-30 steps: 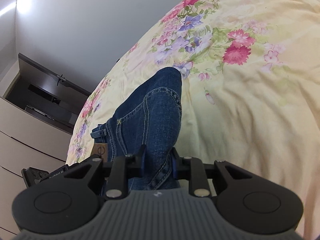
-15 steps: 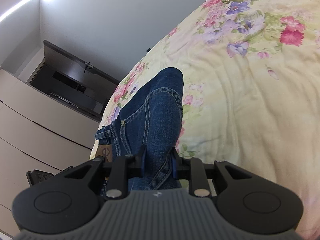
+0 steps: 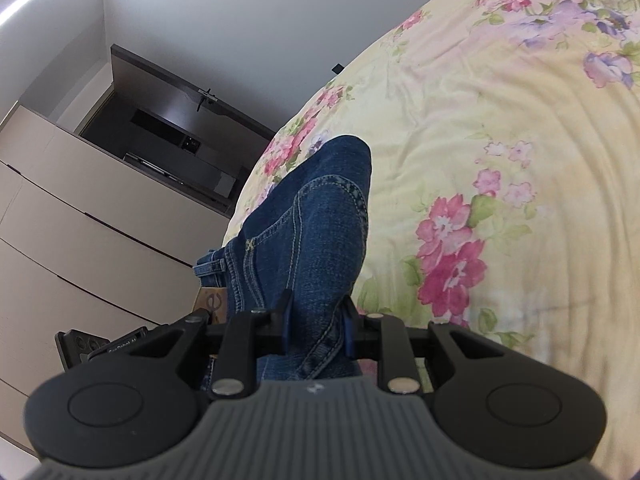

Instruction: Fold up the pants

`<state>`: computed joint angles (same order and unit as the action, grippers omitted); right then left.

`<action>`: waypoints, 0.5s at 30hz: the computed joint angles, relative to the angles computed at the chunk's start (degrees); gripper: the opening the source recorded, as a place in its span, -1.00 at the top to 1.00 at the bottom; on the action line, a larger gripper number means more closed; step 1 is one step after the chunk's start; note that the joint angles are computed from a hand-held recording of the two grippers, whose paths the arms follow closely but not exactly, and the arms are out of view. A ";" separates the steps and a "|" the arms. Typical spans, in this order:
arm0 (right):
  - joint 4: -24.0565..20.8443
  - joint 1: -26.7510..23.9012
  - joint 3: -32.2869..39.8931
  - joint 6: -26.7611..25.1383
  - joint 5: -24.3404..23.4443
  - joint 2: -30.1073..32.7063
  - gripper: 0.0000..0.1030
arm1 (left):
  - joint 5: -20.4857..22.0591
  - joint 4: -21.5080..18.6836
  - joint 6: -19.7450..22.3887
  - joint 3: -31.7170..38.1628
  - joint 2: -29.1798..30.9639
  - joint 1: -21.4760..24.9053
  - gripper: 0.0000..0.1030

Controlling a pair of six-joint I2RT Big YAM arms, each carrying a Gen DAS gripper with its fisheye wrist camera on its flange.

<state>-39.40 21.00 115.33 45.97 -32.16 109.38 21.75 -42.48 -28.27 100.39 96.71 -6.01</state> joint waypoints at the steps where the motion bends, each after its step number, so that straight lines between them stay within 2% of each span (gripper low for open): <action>1: -0.51 0.22 2.30 0.05 -0.13 1.83 0.63 | 0.49 -0.24 0.08 0.87 0.93 0.74 0.46; 11: -7.30 1.20 25.43 1.18 -1.11 19.80 0.63 | 1.77 -4.30 2.73 11.16 11.64 4.51 0.46; 15: -9.62 1.29 30.52 1.14 -0.83 24.28 0.63 | 2.34 -5.42 2.97 13.35 15.17 5.09 0.46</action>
